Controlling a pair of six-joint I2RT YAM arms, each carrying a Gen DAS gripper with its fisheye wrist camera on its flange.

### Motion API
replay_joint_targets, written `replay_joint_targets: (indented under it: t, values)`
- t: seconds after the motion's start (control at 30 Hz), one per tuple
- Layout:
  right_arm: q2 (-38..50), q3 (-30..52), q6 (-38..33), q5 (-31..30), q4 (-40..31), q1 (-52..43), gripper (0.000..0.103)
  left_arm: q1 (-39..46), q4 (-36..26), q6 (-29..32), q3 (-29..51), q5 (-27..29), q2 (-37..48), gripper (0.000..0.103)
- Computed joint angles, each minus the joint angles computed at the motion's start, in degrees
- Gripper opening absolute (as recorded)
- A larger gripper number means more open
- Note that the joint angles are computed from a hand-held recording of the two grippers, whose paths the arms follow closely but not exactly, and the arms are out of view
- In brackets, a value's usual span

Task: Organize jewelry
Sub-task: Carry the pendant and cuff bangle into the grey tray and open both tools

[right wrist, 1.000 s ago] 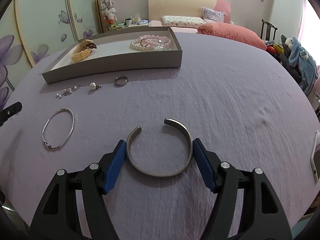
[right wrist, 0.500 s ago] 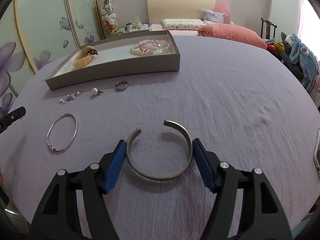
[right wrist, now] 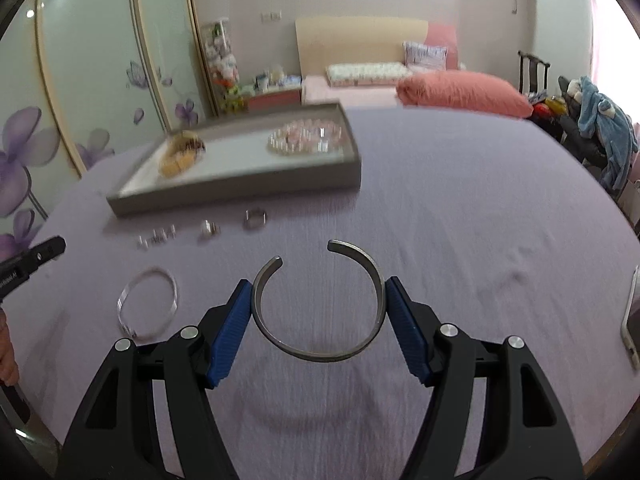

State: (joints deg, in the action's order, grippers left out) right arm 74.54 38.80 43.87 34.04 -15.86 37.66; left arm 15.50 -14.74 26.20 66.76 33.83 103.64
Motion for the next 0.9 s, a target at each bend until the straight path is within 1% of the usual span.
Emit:
replay_joint_targets:
  t: [0.1,0.2,0.4,0.6,0.8,0.9]
  values:
    - [-1.0,1.4,-2.7,2.5,1.5,-0.3,0.067,-0.2,1.0,-1.7,0.9,0.8,-0.9,0.014]
    - [-0.7,2.6,-5.0,3.5,3.9,-1.0,0.067,-0.7,3.0,-4.0,1.7,1.6,-1.8,0.014]
    - [1.5,5.7,-11.0,5.4,11.7,-2.3,0.067,-2.9,7.2,-9.3,3.9,2.6,-2.0,0.014]
    - [6.1,8.2,-16.4,3.4,22.4,-5.6,0.067,-6.9,10.9,-14.1,8.6,1.1,1.5,0.014]
    - [10.8,10.6,-20.1,0.1,29.4,-10.1,0.067,-10.8,12.4,-17.4,17.4,-1.7,8.3,0.014]
    - [14.7,13.1,-21.4,-2.2,31.1,-12.3,0.067,-12.7,12.8,-18.6,21.7,-3.3,11.9,0.014]
